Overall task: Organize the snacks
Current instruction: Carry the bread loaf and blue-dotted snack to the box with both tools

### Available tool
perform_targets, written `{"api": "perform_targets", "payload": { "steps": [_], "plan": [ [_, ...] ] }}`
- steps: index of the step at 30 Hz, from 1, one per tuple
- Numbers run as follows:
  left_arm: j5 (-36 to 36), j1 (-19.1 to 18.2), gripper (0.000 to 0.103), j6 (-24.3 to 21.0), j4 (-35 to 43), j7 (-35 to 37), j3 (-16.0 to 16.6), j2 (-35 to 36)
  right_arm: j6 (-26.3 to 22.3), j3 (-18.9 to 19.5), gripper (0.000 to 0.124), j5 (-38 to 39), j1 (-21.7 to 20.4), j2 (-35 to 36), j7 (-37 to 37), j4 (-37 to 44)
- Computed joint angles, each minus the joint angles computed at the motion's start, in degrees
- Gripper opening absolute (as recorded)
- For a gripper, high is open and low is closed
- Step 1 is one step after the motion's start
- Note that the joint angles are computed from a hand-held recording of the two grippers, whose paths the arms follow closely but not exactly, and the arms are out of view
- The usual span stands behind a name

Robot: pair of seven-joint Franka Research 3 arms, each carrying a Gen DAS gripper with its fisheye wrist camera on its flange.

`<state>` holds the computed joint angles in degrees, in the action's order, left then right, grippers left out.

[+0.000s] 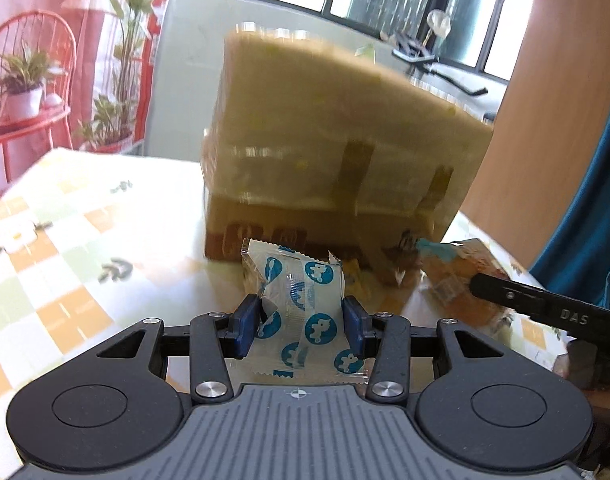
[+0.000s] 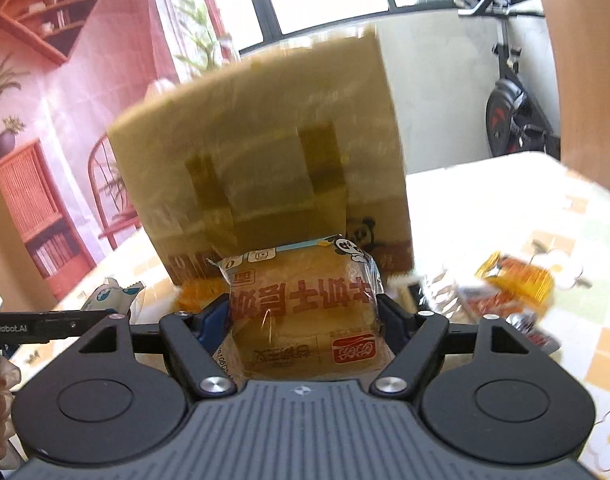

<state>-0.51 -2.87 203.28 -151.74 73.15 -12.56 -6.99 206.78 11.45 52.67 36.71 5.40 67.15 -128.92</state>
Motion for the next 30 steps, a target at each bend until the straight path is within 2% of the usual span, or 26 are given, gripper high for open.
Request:
{"api": "perform_targets", "payload": {
  "steps": [5,9,11,14,17,22,24,26,28,29,30],
  "plan": [
    [0.36,0.76,0.047,1.28,-0.17,0.51,0.07,-3.08,3.44,0.69,0.077,-2.36,-0.41,-2.51,1.97,-1.25],
    [-2.39,2.84,0.047,3.5,1.76,4.57,-2.55,-4.05,4.96,0.95,0.077,-3.24,-0.96,-3.3,0.95,0.51],
    [-0.99,2.27,0.047,3.96,3.71,4.65,-1.65,-3.63,5.61,0.86,0.077,-5.13,-1.5,-3.35,1.21,1.8],
    [3.99,0.69,0.047,3.98,7.69,1.41,1.33,-1.78,6.43,0.71,0.077,-5.5,-1.79,-2.52,-1.91,5.33],
    [3.75,0.83,0.047,2.69,12.28,2.28,1.04,0.54,5.88,0.2,0.077,-6.59,-2.3,-1.01,-3.65,9.38],
    [-0.4,0.12,0.047,0.49,20.09,8.72,0.55,4.91,4.85,-1.17,0.077,-5.53,-2.2,3.16,-7.99,17.56],
    [-1.44,-0.32,0.047,-0.73,21.46,10.45,1.26,5.36,4.2,-2.0,0.077,-4.13,-1.67,5.35,-10.35,21.36],
    [0.41,-0.53,0.047,-2.44,23.78,8.79,2.48,6.9,3.58,-2.81,0.077,-3.51,-1.34,7.9,-11.94,25.09],
    [4.63,-0.19,0.047,-4.62,26.25,4.73,3.65,8.36,1.85,-4.7,0.077,0.22,0.17,10.8,-16.63,30.11],
    [4.72,-0.48,0.047,-5.63,27.57,4.85,4.11,9.21,0.6,-6.22,0.077,3.9,1.59,12.51,-20.37,33.43],
    [0.94,-2.23,0.047,-6.12,28.09,8.59,5.19,9.56,-0.39,-7.37,0.077,6.87,2.55,13.9,-23.18,36.01]
  ]
}}
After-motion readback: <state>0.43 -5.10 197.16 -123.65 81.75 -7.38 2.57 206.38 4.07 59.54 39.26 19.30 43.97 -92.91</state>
